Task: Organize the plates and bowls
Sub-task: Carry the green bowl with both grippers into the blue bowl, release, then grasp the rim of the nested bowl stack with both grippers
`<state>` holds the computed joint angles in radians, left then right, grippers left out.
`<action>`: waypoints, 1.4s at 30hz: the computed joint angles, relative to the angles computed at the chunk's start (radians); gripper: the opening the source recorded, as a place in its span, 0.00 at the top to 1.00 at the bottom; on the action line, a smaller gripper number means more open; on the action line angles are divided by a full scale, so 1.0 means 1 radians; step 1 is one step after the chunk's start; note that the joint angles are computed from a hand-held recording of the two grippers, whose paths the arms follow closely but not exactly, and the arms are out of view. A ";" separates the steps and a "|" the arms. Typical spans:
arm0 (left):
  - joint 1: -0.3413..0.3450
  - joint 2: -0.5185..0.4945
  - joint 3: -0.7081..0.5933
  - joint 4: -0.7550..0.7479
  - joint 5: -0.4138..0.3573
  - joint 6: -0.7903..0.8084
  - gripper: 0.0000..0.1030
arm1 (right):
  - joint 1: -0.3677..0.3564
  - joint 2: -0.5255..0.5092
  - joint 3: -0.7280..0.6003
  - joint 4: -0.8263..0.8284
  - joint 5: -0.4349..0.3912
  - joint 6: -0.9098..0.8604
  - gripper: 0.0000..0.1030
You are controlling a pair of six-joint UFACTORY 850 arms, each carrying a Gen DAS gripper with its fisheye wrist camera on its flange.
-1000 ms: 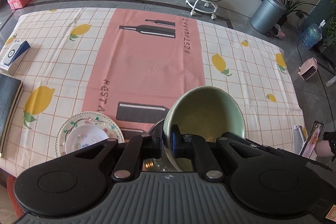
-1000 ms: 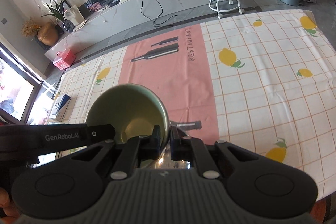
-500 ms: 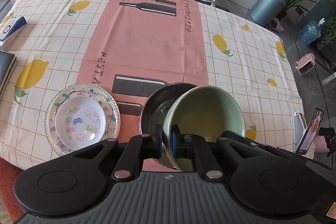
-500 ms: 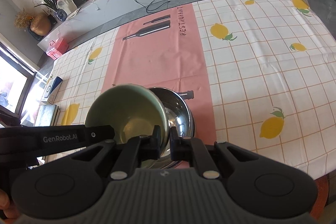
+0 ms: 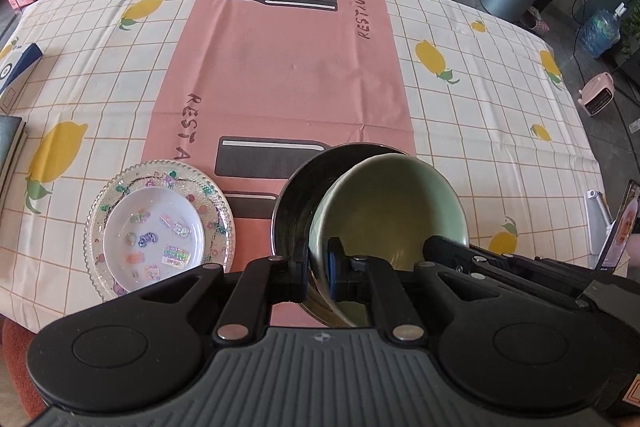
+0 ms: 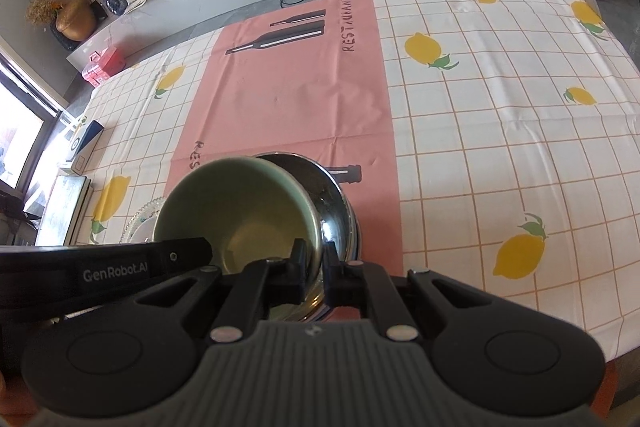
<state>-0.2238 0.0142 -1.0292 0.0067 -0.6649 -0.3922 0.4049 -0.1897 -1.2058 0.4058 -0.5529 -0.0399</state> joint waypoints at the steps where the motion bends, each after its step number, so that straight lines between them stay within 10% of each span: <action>1: -0.005 -0.008 -0.006 0.012 -0.010 0.003 0.90 | 0.001 -0.005 -0.005 -0.007 -0.004 0.000 0.95; 22: 0.055 -0.056 -0.086 -0.146 -0.081 0.206 0.80 | 0.030 -0.079 -0.061 -0.168 -0.009 0.072 0.97; 42: 0.105 0.083 0.046 -0.387 0.164 0.559 0.55 | 0.069 -0.006 -0.030 -0.375 0.085 0.107 0.83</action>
